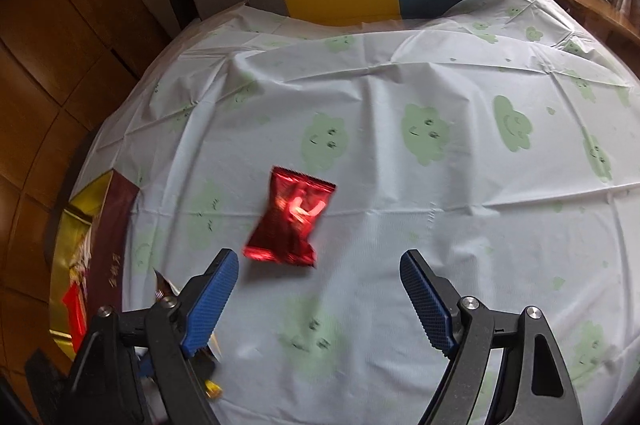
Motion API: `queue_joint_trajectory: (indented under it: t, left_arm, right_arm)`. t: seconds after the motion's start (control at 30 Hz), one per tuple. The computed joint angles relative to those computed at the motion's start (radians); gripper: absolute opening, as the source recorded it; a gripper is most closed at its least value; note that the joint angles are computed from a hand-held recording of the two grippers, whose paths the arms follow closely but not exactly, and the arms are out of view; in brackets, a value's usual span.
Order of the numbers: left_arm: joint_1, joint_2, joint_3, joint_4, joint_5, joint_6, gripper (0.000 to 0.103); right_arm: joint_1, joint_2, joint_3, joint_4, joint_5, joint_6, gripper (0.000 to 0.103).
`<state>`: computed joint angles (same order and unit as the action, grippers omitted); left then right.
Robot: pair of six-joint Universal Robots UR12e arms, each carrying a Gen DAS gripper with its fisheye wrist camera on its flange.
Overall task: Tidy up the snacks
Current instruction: 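Grasp the small red foil candy with the right tool while the left tool holds the sesame bag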
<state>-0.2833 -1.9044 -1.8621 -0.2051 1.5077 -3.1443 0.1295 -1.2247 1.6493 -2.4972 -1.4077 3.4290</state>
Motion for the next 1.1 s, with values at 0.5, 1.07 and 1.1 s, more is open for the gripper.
queue_joint_trajectory:
  t: [0.5,1.07,1.1]
  left_arm:
    - [0.004,-0.002,-0.006,0.021,-0.012,-0.014,0.043]
    - [-0.01,0.001,0.016,-0.047,0.031,0.012,0.043]
    - [-0.01,0.001,0.018,-0.053,0.033,0.011,0.043]
  right_arm:
    - [0.046,0.019,-0.046,0.128,-0.135,-0.226,0.038]
    - [0.016,-0.038,0.063,0.146,-0.136,-0.287,0.038]
    - [0.018,-0.036,0.063,0.144,-0.142,-0.294,0.038]
